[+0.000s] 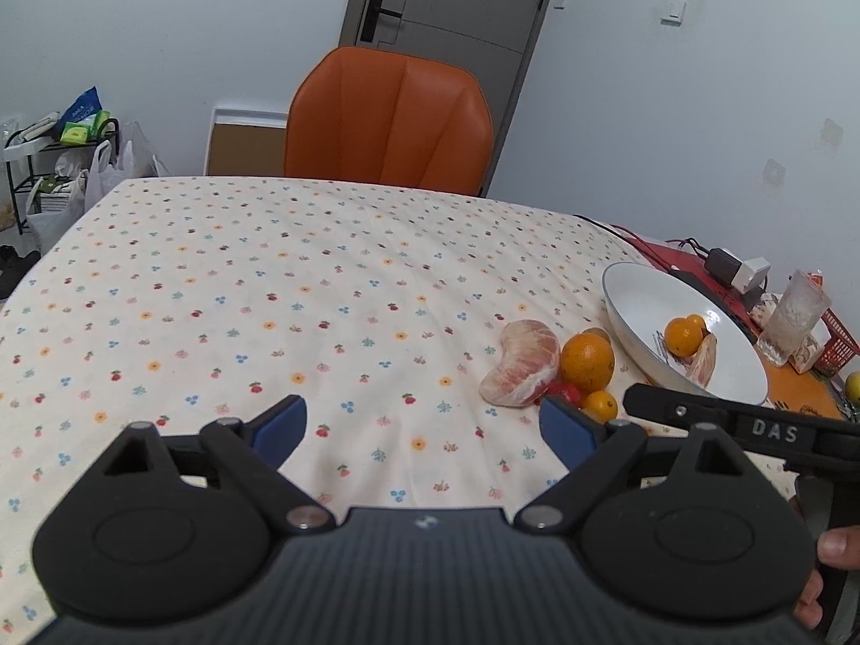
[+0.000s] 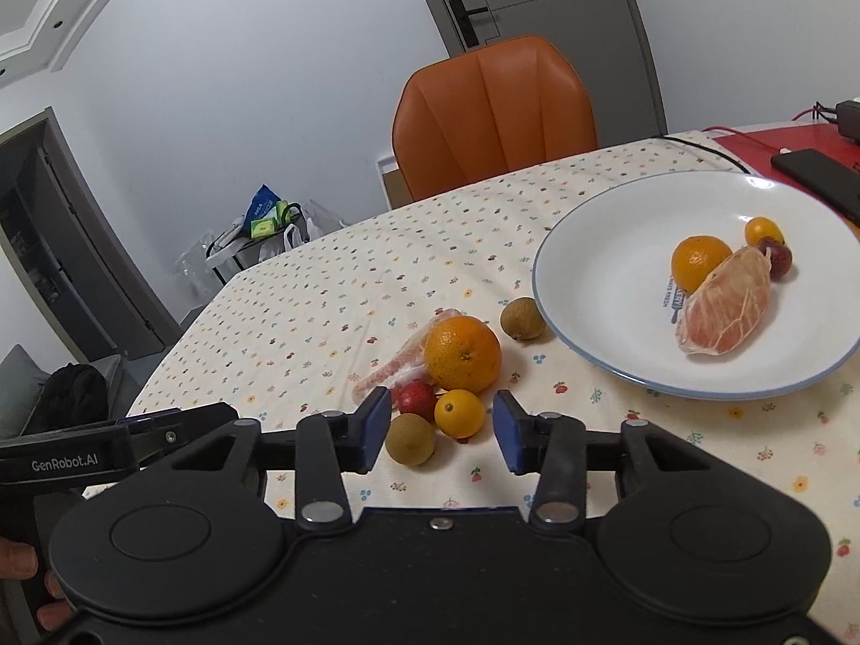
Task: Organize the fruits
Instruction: 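Grasp the brown kiwi with the left tool while the right tool grasps a small yellow orange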
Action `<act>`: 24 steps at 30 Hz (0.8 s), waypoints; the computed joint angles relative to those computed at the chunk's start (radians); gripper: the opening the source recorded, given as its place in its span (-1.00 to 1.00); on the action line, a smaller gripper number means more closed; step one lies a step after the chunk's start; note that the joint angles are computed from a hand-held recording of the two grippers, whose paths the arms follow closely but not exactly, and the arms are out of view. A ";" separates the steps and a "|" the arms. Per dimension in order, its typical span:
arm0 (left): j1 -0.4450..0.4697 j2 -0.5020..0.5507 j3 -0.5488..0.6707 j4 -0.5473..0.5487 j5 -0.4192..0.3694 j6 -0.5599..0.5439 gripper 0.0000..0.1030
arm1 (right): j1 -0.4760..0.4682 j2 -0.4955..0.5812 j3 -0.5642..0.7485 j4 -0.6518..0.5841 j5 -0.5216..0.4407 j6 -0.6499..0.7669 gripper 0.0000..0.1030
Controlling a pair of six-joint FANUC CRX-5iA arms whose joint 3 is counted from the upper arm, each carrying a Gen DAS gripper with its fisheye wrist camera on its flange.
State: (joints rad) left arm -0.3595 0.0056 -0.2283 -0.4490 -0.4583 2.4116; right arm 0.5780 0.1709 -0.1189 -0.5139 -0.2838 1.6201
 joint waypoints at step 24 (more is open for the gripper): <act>0.032 0.083 -0.006 0.238 0.105 -0.255 0.11 | -0.042 0.076 0.089 -0.120 -0.090 0.107 -0.56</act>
State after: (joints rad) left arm -0.3276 0.0881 -0.2342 -0.2114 -0.3528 2.1568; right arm 0.5360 0.2464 -0.0302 -0.6338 -0.3741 1.7272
